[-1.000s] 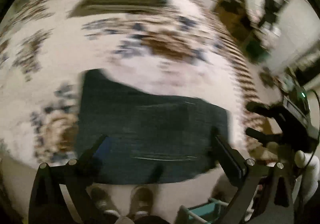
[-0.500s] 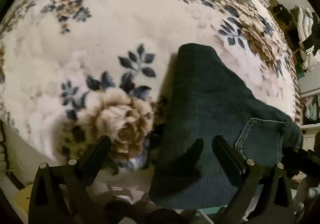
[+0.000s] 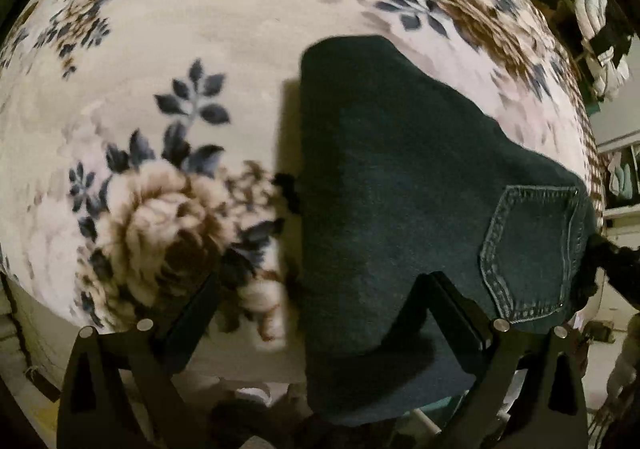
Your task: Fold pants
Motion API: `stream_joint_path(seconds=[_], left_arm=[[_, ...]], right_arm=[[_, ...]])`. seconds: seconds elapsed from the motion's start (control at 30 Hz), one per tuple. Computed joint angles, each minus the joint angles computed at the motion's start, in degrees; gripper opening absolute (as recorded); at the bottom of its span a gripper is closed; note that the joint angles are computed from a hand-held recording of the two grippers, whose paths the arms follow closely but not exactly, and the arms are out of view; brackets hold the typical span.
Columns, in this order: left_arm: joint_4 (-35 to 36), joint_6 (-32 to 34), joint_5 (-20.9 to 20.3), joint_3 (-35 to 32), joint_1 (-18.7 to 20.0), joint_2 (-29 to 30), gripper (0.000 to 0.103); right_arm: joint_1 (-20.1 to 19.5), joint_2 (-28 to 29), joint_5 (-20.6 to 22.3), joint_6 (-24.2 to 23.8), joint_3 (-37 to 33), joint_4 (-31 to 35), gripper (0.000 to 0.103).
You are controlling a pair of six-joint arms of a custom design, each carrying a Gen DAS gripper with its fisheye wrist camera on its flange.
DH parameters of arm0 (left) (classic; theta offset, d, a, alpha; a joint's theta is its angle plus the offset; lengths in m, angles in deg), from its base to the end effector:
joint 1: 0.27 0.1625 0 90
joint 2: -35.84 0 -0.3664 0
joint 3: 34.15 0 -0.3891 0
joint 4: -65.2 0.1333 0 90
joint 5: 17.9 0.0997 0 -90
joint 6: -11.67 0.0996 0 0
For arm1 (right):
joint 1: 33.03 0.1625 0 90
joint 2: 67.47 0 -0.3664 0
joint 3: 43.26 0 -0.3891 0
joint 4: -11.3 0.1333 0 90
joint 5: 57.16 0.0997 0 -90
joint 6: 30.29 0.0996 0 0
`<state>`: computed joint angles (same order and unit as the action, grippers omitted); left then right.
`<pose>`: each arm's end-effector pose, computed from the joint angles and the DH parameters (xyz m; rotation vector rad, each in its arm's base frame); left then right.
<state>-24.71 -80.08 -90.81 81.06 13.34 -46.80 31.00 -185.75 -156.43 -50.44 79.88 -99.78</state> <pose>-0.3577 -0.2539 0.1825 -0.2277 2.5223 -0.3015 -0.0423 -0.3546 0.3857 -0.1788 -2.8638 0.2851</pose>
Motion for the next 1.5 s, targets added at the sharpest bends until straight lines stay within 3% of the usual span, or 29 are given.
stream_joint_path(seconds=[0.13,0.2,0.27,0.33,0.37,0.43,0.5,0.6,0.63,0.67,0.7,0.77,0.83,0.93,1.07,1.13,1.2,1.27,1.3,1.37,1.4,1.5], left_arm=[[-0.82,1.53,-0.64,-0.49,-0.23,0.43,0.103],[-0.96,1.90,-0.74,-0.56,-0.36,0.38,0.103],[-0.96,2.12,-0.91,-0.55,-0.25,0.42,0.103],[-1.22,1.90,-1.17,-0.46,0.04,0.35,0.103],[-1.94,2.03,-1.08,-0.37,0.18,0.62,0.103],[-2.13,2.16,-0.78,-0.68,0.11,1.18,0.103],[-2.53,2.38,-0.65,-0.78,0.22,1.54,0.103],[-3.63,2.10,-1.07,-0.23,0.75,1.98,0.103],[-4.16,1.78,-1.24,0.09,0.95,1.95,0.103],[-4.46,1.61,-1.24,0.07,1.07,2.23,0.103],[-4.61,1.60,-1.28,0.12,1.06,2.32,0.103],[-4.52,1.54,-1.16,-0.03,0.82,2.59,0.103],[-4.20,1.53,-1.31,0.13,0.55,2.36,0.103],[-3.39,0.68,-1.44,0.30,0.30,2.43,0.103],[-3.66,-0.49,-2.04,2.04,-0.61,0.49,0.103],[-4.14,-0.72,-2.06,2.37,-0.87,0.28,0.103],[-3.90,-0.77,-2.10,2.03,-0.98,0.96,0.103],[-4.15,-0.58,-2.09,1.76,-0.66,1.58,0.103],[-4.72,-0.67,-2.33,1.83,-0.39,1.77,0.103],[-5.50,-0.97,-2.56,1.94,-0.19,1.96,0.103],[-5.60,-0.83,-2.63,1.87,-0.23,2.08,0.103],[-5.55,-0.04,-2.38,1.24,-0.31,2.52,0.103]], right_arm=[[2.05,-3.55,0.21,2.28,-1.78,3.24,0.019],[1.82,-2.45,-4.01,4.30,-2.64,4.28,0.020],[-1.04,0.12,-6.35,5.07,-3.36,6.43,0.036],[-3.43,1.15,-6.94,3.95,-3.39,8.29,0.067],[-4.79,-0.01,-5.69,3.10,-2.98,8.78,0.073],[-10.69,-3.77,1.87,1.99,-2.51,12.45,0.086],[-17.21,-6.10,8.38,1.38,-1.51,15.84,0.091],[-25.43,-7.00,14.46,0.62,1.65,18.37,0.092],[-27.41,-6.91,16.13,0.77,2.95,18.46,0.090],[-29.75,-7.29,18.60,0.89,3.88,19.34,0.082],[-31.84,-9.68,22.39,0.16,6.01,17.88,0.061],[-30.81,-13.02,23.08,-0.50,8.91,13.44,0.049],[-26.90,-16.97,20.74,-1.55,10.49,10.31,0.038],[-20.13,-22.05,17.60,-5.39,10.38,9.23,0.032],[-7.97,-23.61,12.26,-8.08,8.81,6.53,0.029],[-3.71,-22.34,11.34,-8.84,6.91,5.18,0.028],[-2.00,-19.68,11.09,-8.30,4.93,5.69,0.029],[-1.36,-14.05,6.98,-5.11,2.65,6.86,0.035],[-2.26,-10.22,3.26,-2.45,1.53,7.21,0.048],[-6.46,-4.41,0.52,2.77,-0.82,10.30,0.057],[-10.30,-3.74,2.61,3.22,-1.42,11.72,0.064],[-17.07,-6.09,10.52,-0.25,-1.79,13.25,0.067]])
